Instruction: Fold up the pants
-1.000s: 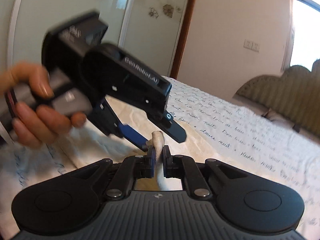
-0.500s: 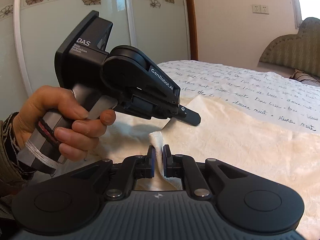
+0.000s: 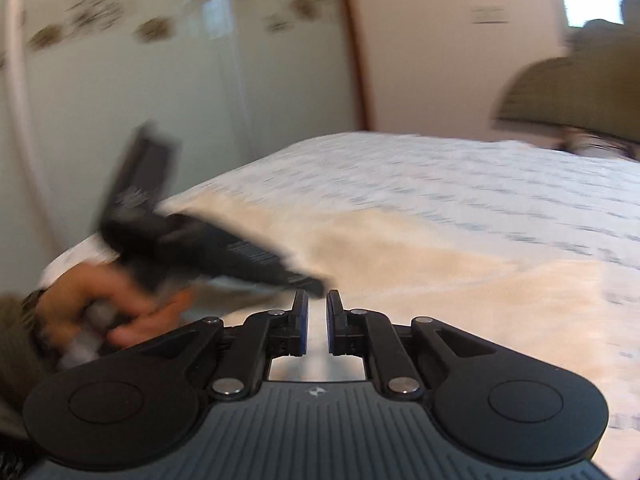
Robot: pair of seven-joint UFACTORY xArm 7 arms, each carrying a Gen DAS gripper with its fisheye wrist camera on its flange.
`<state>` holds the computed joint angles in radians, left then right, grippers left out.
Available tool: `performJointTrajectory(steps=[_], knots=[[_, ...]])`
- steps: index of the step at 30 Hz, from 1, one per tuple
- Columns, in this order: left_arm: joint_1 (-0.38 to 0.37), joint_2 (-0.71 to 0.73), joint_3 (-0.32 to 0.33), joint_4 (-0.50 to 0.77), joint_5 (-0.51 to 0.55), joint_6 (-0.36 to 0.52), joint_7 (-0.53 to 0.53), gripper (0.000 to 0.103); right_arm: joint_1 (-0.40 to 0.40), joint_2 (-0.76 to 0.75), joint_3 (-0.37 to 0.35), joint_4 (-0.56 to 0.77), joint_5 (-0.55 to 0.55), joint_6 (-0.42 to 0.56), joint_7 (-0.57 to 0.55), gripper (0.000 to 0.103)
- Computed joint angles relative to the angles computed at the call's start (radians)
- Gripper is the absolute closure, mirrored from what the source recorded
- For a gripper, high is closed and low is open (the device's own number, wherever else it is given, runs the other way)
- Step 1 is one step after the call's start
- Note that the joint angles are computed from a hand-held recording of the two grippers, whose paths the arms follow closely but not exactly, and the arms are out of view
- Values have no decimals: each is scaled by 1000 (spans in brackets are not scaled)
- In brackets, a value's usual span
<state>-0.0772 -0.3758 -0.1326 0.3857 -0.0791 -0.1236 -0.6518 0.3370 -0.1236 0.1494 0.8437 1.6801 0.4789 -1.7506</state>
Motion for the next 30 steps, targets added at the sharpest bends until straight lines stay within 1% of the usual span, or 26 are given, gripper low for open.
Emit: performJointTrajectory(steps=[2, 3, 4, 5, 7, 9, 13, 14, 16, 18, 20, 22, 23, 25, 26, 27, 28, 29, 30], knots=[[4, -1, -4, -3, 3, -2, 1, 95, -7, 39, 5, 14, -52, -111, 120, 94], [5, -3, -5, -4, 4, -1, 2, 94, -10, 52, 5, 8, -87, -147, 170, 94], [0, -3, 2, -5, 5, -1, 4, 91, -13, 63, 3, 0, -120, -165, 196, 94], [1, -2, 0, -5, 5, -1, 3, 89, -16, 58, -3, -17, -123, -158, 188, 94], [13, 9, -10, 3, 6, -3, 2, 88, -20, 25, -12, -55, -92, -133, 137, 94], [39, 12, -38, 4, 8, -7, -2, 88, -20, -2, -13, -71, -128, -135, 185, 94], [105, 7, -106, 1, 19, -10, -11, 88, -13, 60, -7, 27, -76, -178, 143, 93], [114, 4, -116, 0, 21, -7, -14, 88, -8, 79, 0, 59, -48, -184, 113, 93], [122, 2, -125, 2, 25, -3, -20, 88, -3, 124, 10, 119, -40, -181, 81, 93], [133, -2, -139, 2, 29, 2, -29, 87, 7, 163, 24, 164, -81, -191, 94, 93], [148, -2, -155, 3, 37, 2, -36, 87, 20, 225, 39, 215, -163, -216, 148, 92], [156, -3, -163, 1, 42, -1, -42, 87, 30, 286, 53, 251, -248, -284, 212, 93], [155, -3, -161, 0, 45, -3, -43, 88, 28, 307, 61, 261, -260, -327, 226, 93], [147, -3, -151, -2, 49, -5, -40, 88, 2, 331, 79, 279, -233, -370, 235, 93], [147, -10, -152, -1, 51, 7, -39, 88, -16, 323, 83, 275, -212, -371, 240, 93], [154, -23, -159, 1, 53, 24, -42, 88, -27, 315, 87, 274, -181, -381, 224, 93], [162, -37, -165, 4, 61, 44, -43, 87, -33, 308, 89, 275, -137, -399, 185, 92], [183, -54, -186, 10, 72, 66, -52, 84, -36, 298, 83, 272, -115, -400, 162, 92], [206, -74, -208, 10, 87, 76, -63, 82, -38, 287, 75, 269, -106, -387, 152, 92]])
